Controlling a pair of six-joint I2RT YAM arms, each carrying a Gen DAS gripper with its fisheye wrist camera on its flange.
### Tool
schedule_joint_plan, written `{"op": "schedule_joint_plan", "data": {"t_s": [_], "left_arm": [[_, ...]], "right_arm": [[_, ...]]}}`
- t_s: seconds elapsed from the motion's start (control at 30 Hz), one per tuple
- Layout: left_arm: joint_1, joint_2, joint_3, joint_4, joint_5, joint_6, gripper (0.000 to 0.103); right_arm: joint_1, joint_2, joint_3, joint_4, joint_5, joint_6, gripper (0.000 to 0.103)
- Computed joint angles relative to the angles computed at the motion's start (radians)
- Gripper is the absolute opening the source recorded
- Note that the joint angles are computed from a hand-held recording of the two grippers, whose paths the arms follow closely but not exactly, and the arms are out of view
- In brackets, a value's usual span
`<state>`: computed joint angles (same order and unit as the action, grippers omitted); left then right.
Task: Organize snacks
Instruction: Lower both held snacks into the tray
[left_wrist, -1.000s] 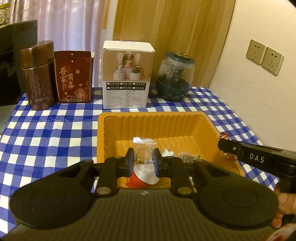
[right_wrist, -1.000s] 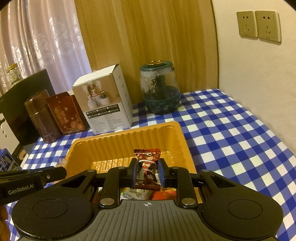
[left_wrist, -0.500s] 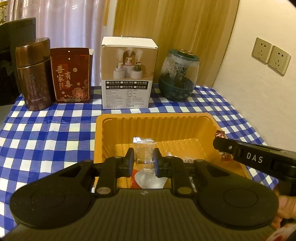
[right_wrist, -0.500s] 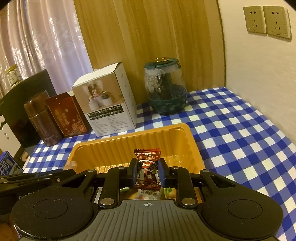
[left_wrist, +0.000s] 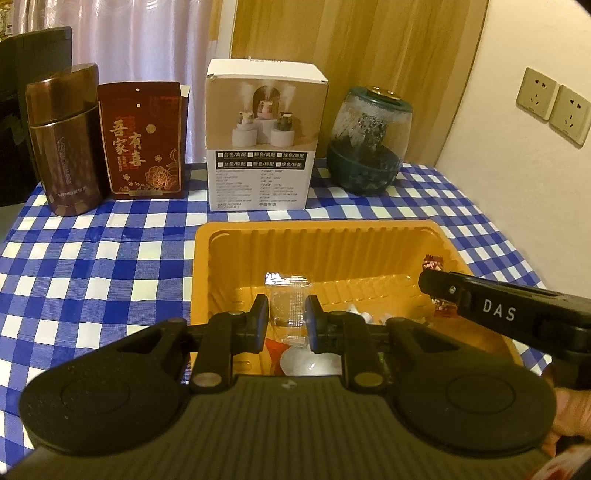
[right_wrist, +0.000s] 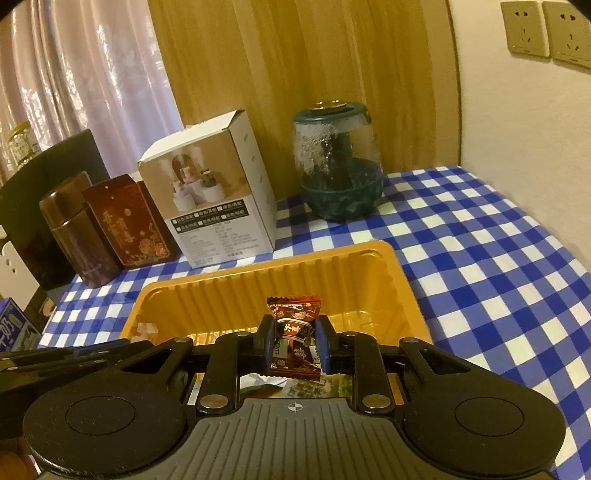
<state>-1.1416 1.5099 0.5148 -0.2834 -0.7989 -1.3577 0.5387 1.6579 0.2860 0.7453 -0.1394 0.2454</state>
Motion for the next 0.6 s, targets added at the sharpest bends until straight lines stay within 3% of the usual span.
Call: {"op": "schedule_joint_plan", "data": {"t_s": [0.6], "left_arm": [[0.061,0.010,-0.047,0.138,0.021,0.094,0.019]], "right_arm": [[0.009,0.099,0.059,0.009,-0.003,0.012,0.024]]}}
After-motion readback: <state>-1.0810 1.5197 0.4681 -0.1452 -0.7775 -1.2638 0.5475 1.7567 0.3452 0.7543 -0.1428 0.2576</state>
